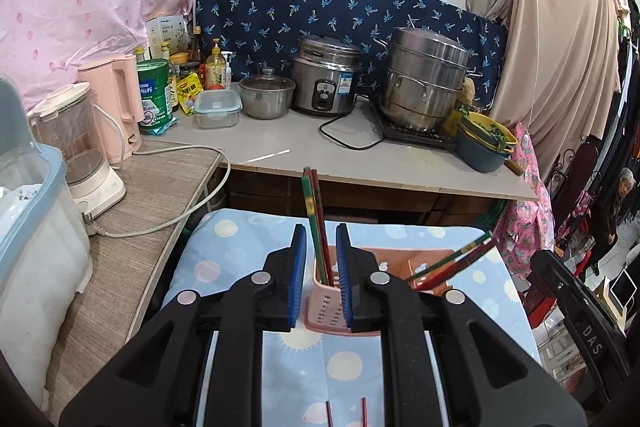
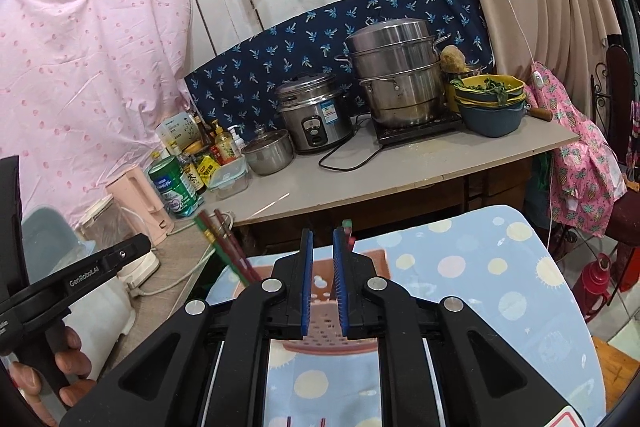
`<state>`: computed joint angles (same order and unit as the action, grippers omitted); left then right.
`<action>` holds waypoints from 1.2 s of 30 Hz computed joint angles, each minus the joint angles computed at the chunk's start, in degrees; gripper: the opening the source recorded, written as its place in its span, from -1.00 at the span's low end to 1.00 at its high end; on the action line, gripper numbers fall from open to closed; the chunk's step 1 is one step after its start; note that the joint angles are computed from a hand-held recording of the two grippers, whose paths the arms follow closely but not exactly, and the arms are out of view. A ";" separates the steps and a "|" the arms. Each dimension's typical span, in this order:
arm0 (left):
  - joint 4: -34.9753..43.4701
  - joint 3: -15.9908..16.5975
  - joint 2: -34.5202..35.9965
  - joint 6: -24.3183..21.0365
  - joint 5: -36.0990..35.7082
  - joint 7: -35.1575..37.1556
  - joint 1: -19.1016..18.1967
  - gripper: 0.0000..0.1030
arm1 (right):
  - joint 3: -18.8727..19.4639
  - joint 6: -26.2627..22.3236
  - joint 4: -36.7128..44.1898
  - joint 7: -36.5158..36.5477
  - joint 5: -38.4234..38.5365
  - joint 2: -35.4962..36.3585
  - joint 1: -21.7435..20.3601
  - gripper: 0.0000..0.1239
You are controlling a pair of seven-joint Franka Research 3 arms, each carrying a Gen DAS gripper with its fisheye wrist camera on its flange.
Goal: Organize utensils
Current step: 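Open both tools to release the green chopsticks in the basket, then withdraw both tools toward the two remaining red chopsticks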
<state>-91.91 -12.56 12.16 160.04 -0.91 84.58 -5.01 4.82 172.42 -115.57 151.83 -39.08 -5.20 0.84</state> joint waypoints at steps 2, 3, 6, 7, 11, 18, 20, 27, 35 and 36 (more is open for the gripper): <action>-2.30 -0.05 -1.68 0.52 -0.23 0.34 0.18 -0.72 | 0.36 0.20 -2.03 0.08 0.01 -1.68 0.11 -0.81; -3.58 0.01 -2.61 0.82 -0.24 0.46 0.18 -0.72 | 0.80 0.33 -3.05 0.14 0.03 -2.50 -0.12 -0.81; -7.30 0.07 -5.32 1.46 -1.20 1.50 0.17 -0.72 | 2.80 0.32 -6.10 0.12 0.28 -5.08 -1.39 -0.81; -8.59 0.31 -6.28 1.53 -0.99 1.42 -0.02 -0.72 | 3.54 0.49 -7.17 0.15 0.53 -5.95 -1.92 -0.81; -13.65 1.03 -9.80 2.29 -1.07 1.98 -0.81 -0.72 | 6.71 0.87 -11.31 -0.22 2.45 -9.36 -4.18 -0.81; -22.41 2.81 -15.41 2.95 -3.72 5.37 -2.48 -0.72 | 10.88 0.32 -19.28 -3.74 8.90 -15.70 -5.66 -0.81; -25.15 3.48 -17.00 2.88 -4.71 6.25 -3.05 -0.72 | 11.22 0.01 -21.24 -5.34 11.28 -17.08 -5.13 -0.81; -33.85 5.70 -21.70 2.49 -7.68 9.31 -5.36 -0.72 | 13.71 -1.92 -28.05 -9.55 18.14 -21.82 -3.82 -0.81; -42.37 7.72 -25.80 1.23 -9.54 11.34 -7.52 -0.72 | 15.96 -4.40 -34.28 -13.71 25.44 -25.16 -0.98 -0.81; -43.14 7.79 -26.08 1.13 -9.40 11.29 -7.61 -0.72 | 16.14 -4.56 -34.98 -13.95 26.13 -25.42 -0.55 -0.81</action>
<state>-135.05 -4.77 -13.92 161.18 -10.31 95.87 -12.61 20.96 167.86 -150.55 137.88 -12.95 -30.62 0.30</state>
